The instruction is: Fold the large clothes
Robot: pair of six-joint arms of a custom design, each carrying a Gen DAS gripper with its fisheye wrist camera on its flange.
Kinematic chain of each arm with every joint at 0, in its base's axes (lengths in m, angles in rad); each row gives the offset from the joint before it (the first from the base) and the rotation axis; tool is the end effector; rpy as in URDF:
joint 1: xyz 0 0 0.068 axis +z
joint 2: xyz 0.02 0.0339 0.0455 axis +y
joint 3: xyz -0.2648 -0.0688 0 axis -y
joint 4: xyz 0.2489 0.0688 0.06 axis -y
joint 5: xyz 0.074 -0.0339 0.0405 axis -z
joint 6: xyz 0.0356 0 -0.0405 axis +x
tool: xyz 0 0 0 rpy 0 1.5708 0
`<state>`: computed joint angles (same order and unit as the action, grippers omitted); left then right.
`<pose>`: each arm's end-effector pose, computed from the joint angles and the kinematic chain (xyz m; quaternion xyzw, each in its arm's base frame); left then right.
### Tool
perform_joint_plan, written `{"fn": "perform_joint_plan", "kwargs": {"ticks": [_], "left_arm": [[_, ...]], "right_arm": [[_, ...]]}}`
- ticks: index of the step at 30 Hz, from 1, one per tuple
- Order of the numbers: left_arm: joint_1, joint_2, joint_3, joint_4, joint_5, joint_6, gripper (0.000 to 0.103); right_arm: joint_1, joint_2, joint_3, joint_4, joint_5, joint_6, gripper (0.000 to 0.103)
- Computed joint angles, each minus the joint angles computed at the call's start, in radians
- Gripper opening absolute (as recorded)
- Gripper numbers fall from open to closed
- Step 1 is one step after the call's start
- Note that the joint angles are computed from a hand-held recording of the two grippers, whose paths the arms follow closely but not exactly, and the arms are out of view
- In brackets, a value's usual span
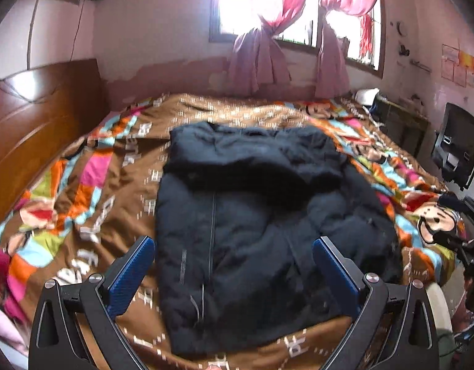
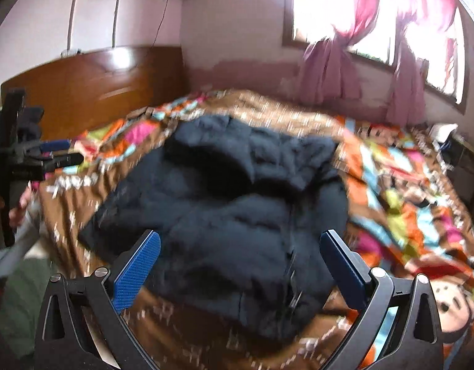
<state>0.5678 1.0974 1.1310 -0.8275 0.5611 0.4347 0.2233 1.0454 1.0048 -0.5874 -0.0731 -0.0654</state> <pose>0.1948 0.1018 0.3432 0.0455 0.8943 -0.0498 0.4423 0.2207 0.0528 0.3281 -0.1445 0.8787 0.0682 0.4498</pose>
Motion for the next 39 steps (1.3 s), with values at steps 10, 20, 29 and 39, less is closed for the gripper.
{"fn": "perform_joint_plan", "kwargs": {"ticks": [10, 20, 29, 39], "left_arm": [[0.031, -0.027, -0.183, -0.017, -0.003, 0.094, 0.103], [-0.044, -0.023, -0.297, 0.025, -0.122, 0.139, 0.103], [-0.077, 0.015, -0.339, 0.053, -0.174, 0.118, 0.103], [-0.075, 0.023, -0.344, 0.044, -0.175, 0.126, 0.103]], "right_arm": [[-0.011, 0.061, -0.157, -0.026, 0.023, 0.001, 0.101], [0.052, 0.204, -0.191, 0.030, 0.161, 0.079, 0.101], [0.146, 0.277, -0.215, 0.177, 0.376, 0.052, 0.101], [0.091, 0.278, -0.211, 0.250, 0.365, 0.026, 0.101]]}}
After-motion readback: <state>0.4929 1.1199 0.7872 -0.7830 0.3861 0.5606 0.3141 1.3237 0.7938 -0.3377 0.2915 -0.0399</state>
